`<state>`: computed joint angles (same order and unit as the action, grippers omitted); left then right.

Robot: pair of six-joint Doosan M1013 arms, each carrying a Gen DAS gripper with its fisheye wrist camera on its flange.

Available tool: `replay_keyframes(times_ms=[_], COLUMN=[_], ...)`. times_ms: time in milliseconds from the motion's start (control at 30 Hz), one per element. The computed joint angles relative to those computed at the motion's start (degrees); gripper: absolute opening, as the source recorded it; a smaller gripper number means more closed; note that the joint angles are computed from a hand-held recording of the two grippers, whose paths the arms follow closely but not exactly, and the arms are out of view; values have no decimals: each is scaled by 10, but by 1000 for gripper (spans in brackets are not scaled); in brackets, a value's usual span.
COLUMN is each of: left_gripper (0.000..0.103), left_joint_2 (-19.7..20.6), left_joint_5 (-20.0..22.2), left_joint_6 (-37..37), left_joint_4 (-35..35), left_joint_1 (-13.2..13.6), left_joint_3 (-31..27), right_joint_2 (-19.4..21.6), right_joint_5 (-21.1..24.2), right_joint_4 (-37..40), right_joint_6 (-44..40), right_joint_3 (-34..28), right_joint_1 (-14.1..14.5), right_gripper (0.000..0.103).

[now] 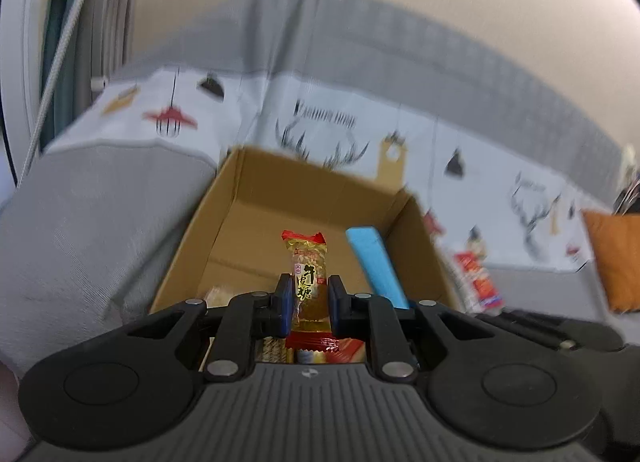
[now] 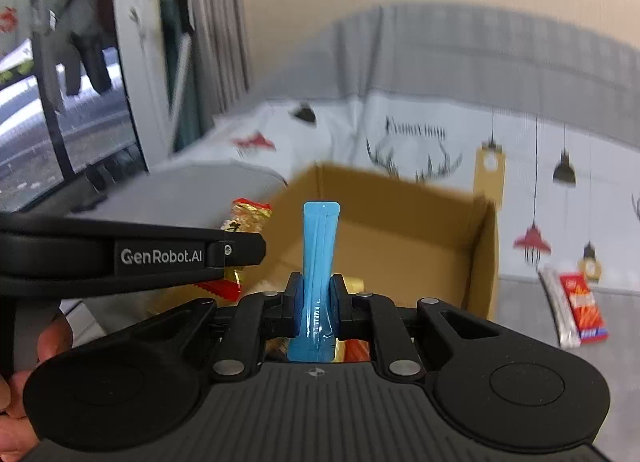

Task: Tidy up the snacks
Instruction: 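Carry the candy and blue stick over the box with both tools, then open both tools to drop the candy and blue stick into the box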

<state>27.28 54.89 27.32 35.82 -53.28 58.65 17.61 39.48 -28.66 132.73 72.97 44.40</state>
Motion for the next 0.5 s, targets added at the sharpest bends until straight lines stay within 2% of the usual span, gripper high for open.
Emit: replay_keyframes(times_ms=[133, 400, 433, 467, 500], left_gripper=[19, 21, 44, 66, 99], left_joint_2=[9, 4, 3, 4, 8], left_joint_5=[-8, 5, 14, 29, 46], left_joint_6=[26, 20, 6, -1, -6], left_joint_4=[-96, -84, -71, -64, -55], left_joint_1=[26, 30, 27, 25, 21], left_joint_3=[7, 19, 18, 11, 0], right_joint_2=[19, 34, 32, 29, 25], right_joint_5=[34, 40, 29, 17, 7], right_joint_4=[36, 82, 95, 113, 111], right_joint_6=[-30, -65, -73, -85, -78], right_joint_3=[-11, -14, -10, -7, -2], right_joint_1=[-6, -11, -13, -16, -17], right_gripper=[15, 16, 19, 29, 61])
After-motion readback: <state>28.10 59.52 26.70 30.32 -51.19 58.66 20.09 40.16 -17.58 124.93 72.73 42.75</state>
